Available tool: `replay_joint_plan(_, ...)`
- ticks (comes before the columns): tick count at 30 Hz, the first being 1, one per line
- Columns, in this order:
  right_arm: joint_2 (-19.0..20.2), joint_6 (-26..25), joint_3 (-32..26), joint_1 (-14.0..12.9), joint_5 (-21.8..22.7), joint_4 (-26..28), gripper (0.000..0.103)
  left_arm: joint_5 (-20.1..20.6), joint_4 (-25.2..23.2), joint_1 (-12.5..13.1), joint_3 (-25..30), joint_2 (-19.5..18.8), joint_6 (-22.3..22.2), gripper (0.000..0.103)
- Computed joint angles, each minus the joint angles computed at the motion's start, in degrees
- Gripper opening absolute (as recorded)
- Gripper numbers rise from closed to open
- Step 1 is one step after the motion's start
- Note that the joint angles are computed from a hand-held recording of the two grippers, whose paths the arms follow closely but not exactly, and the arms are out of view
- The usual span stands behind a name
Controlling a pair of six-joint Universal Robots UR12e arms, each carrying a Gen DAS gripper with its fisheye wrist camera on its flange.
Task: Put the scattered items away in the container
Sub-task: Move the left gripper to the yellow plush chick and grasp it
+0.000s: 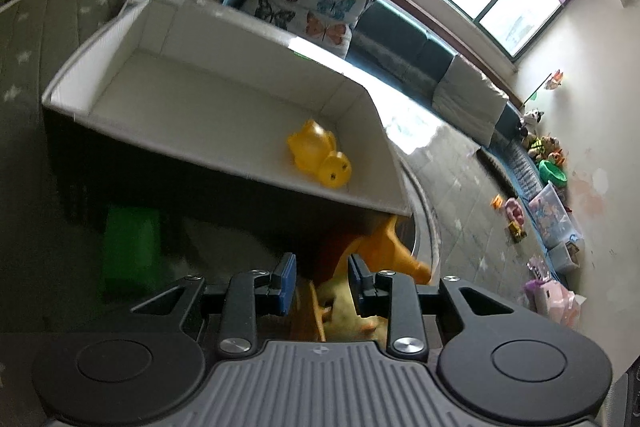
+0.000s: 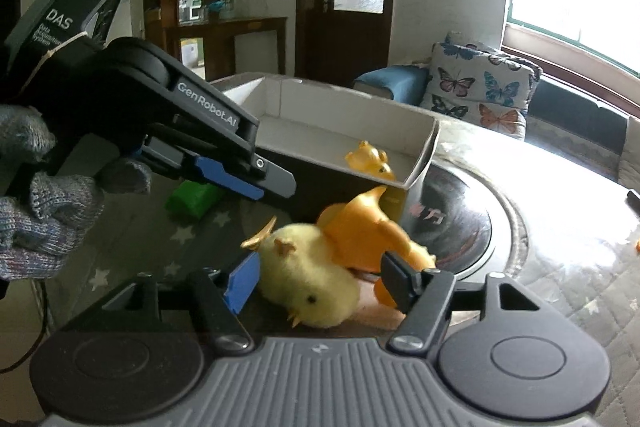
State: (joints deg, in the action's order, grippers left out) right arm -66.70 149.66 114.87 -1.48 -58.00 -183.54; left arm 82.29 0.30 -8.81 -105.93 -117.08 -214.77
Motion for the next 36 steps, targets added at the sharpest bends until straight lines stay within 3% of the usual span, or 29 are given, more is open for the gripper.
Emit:
replay_joint_plan(5, 1.1, 1.0, -0.9, 0.5, -1.8, 2.0, 0.069, -1.7, -0.6, 0.3, -0.3, -0.3, -1.1, 0.031)
replay_joint_plan(16, 1.7, 0.3, -1.6, 0.8, -1.2, 5.7, 0.068, -5.5, 0.2, 1.3, -0.6, -0.9, -4.4, 0.03)
replay_joint_plan(28, 0.5, -0.1, -0.8, 0.8, 0.1, 7.4, 0.064, -8.7, 1.0, 2.0, -2.0, -0.1, -3.7, 0.03)
replay_joint_plan(36, -1.1, -3.1, -0.3, 0.4, 3.0, 12.6, 0.059, -8.8, -0.5, 2.4, -3.0, 1.2, -2.3, 0.03)
